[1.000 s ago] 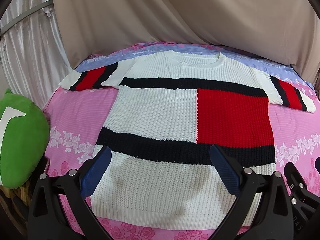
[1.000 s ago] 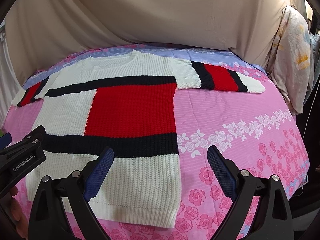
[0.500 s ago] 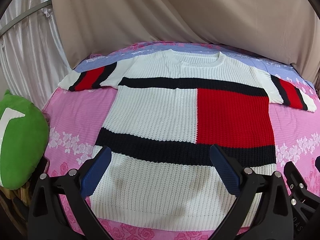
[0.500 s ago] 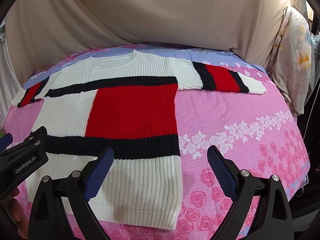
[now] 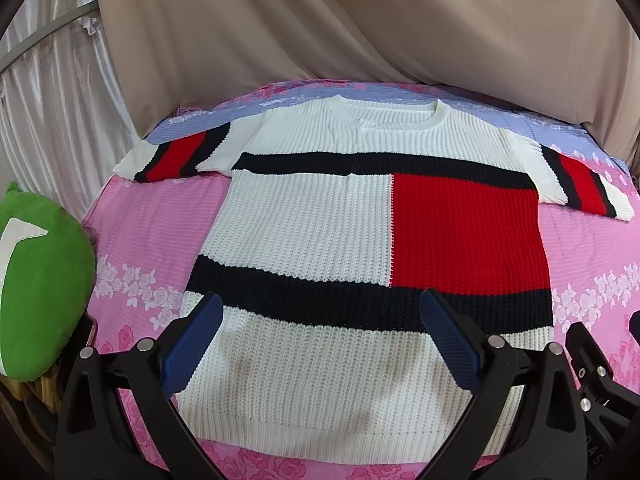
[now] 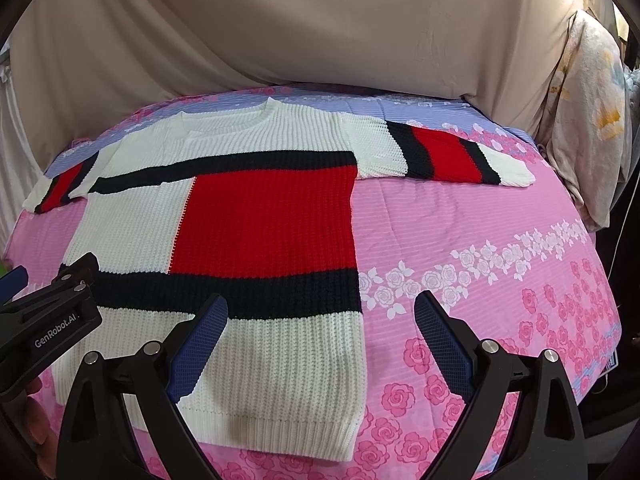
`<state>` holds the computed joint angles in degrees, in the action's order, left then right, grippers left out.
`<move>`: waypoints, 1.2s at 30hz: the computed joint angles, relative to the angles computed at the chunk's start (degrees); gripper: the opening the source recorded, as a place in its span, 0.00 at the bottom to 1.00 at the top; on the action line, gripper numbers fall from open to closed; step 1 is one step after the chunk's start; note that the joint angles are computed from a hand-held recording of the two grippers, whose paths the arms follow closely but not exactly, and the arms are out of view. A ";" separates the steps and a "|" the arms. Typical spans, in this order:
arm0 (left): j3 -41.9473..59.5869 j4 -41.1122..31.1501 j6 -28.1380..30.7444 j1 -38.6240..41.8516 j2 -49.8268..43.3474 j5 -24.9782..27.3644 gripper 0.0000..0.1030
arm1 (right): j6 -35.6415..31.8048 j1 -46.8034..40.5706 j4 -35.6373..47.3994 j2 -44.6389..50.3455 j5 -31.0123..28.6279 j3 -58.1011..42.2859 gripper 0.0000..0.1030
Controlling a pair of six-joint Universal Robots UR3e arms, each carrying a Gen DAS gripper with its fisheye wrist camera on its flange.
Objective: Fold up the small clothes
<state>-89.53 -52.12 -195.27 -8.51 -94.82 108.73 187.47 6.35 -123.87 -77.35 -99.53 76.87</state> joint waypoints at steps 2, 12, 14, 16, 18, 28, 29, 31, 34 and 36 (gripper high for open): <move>0.38 -0.23 0.07 0.01 -0.25 -0.02 0.94 | 0.04 -0.01 0.09 0.11 0.12 -0.12 0.90; 1.19 -0.70 0.23 0.19 -0.79 -0.38 0.94 | -0.18 0.02 -0.07 0.91 0.28 -0.64 0.90; 1.22 -0.72 0.26 0.25 -0.81 -0.41 0.94 | -0.14 -0.02 0.15 0.94 0.34 -0.81 0.90; 1.24 -0.70 0.35 0.36 -0.92 -0.52 0.94 | -0.08 0.05 0.19 0.99 0.29 -0.86 0.90; 1.21 -0.56 0.40 0.39 -1.06 -0.48 0.94 | -0.19 -0.03 0.13 0.98 0.33 -0.85 0.90; 1.77 -0.71 0.44 1.45 -1.04 -2.35 0.94 | -0.28 -0.77 -0.11 1.26 0.86 -0.96 0.90; 2.08 -0.94 0.50 2.08 -0.93 -3.64 0.94 | -0.23 -1.59 -0.38 1.39 1.33 -1.00 0.90; 2.83 -0.92 0.13 3.26 -0.90 -5.71 0.94 | -0.04 -5.34 -0.16 1.89 4.53 -1.50 0.90; 4.72 -0.67 -0.34 3.99 -1.83 -6.89 0.94 | 0.55 -12.56 0.87 5.19 7.17 -5.36 0.90; 6.79 -1.03 -0.64 4.26 -3.12 -7.75 0.94 | -0.41 -17.03 0.58 8.94 7.10 -9.72 0.90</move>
<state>-82.73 -53.15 -195.92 -4.25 -97.94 100.98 187.06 -10.68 -123.29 -68.41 -92.42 67.15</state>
